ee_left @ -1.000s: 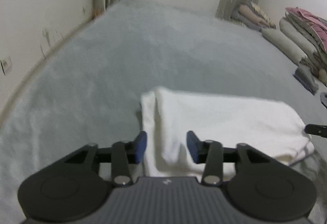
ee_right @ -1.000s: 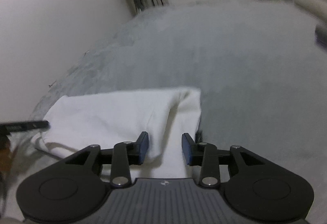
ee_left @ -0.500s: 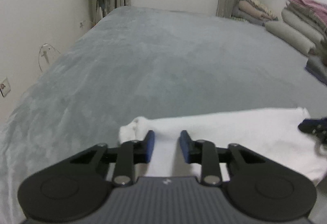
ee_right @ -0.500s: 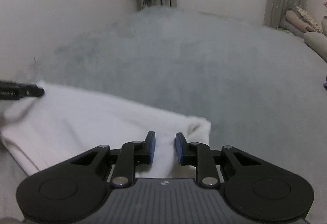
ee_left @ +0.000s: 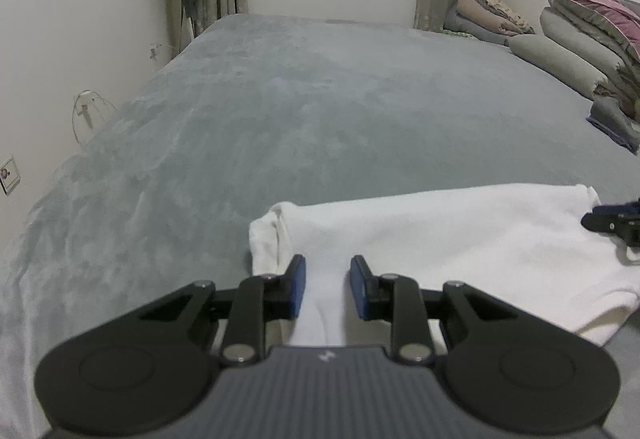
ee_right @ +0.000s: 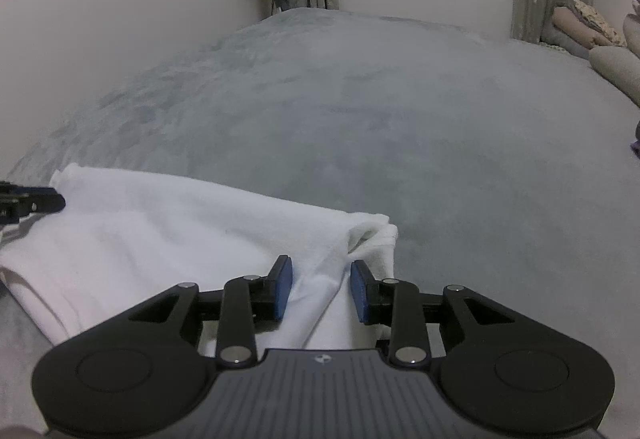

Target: Fold clothes

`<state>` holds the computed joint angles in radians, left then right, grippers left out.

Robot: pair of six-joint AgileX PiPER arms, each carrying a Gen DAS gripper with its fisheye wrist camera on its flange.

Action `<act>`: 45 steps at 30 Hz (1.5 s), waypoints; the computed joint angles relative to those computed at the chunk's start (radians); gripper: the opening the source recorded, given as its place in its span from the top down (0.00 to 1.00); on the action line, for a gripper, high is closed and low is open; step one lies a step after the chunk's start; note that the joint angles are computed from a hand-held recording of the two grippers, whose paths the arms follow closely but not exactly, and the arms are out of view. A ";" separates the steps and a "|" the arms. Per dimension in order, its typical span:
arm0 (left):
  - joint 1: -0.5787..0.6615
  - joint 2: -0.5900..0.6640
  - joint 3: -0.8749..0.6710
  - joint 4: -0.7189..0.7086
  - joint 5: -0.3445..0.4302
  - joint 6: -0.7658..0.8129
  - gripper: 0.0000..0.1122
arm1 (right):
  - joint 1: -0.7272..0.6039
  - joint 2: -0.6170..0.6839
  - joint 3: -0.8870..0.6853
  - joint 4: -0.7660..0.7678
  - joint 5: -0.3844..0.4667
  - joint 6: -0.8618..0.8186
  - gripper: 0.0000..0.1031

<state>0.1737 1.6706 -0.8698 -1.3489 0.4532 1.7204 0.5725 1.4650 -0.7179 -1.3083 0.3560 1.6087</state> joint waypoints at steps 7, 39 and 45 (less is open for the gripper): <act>-0.004 -0.074 0.053 -0.072 0.021 0.055 0.69 | 0.112 -0.035 0.011 -0.187 0.072 0.203 0.71; 0.042 -0.188 0.162 0.188 0.044 -0.114 0.69 | 0.186 -0.092 0.033 0.292 -0.016 -0.285 0.63; 0.045 -0.192 0.152 0.234 0.053 -0.136 0.68 | 0.166 -0.115 0.038 0.384 -0.028 -0.380 0.64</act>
<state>0.2183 1.4786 -0.7174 -1.1150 0.5066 1.5848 0.7385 1.3503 -0.6798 -0.9245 0.3276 1.2284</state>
